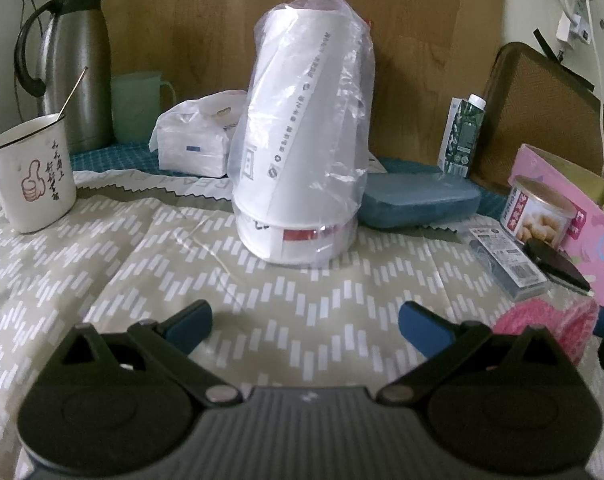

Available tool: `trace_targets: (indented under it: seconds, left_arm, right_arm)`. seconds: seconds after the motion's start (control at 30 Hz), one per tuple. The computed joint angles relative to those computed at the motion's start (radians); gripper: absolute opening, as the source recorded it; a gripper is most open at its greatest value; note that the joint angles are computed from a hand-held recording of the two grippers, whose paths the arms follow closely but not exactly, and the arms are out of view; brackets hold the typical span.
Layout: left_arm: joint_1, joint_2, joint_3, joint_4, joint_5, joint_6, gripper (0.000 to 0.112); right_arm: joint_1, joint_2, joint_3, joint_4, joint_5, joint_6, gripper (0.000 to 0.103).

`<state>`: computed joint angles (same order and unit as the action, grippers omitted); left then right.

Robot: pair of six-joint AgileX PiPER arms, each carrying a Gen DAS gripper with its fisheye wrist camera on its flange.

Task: Organize soft objects
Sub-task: 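Move the left gripper toward the pink fabric on the table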

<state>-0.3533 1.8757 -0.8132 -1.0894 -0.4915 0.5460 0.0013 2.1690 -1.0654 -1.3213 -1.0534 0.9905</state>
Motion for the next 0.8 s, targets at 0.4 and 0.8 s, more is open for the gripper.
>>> trace_targets:
  seconds: [0.4, 0.8]
  left_arm:
    - [0.021, -0.042, 0.072, 0.19, -0.009, -0.225, 0.103]
    - [0.049, -0.073, 0.144, 0.403, -0.066, -0.455, 0.102]
  right_arm:
    - [0.005, -0.006, 0.025, 0.045, -0.007, -0.035, 0.062]
    - [0.004, -0.006, 0.033, 0.055, -0.018, -0.045, 0.062]
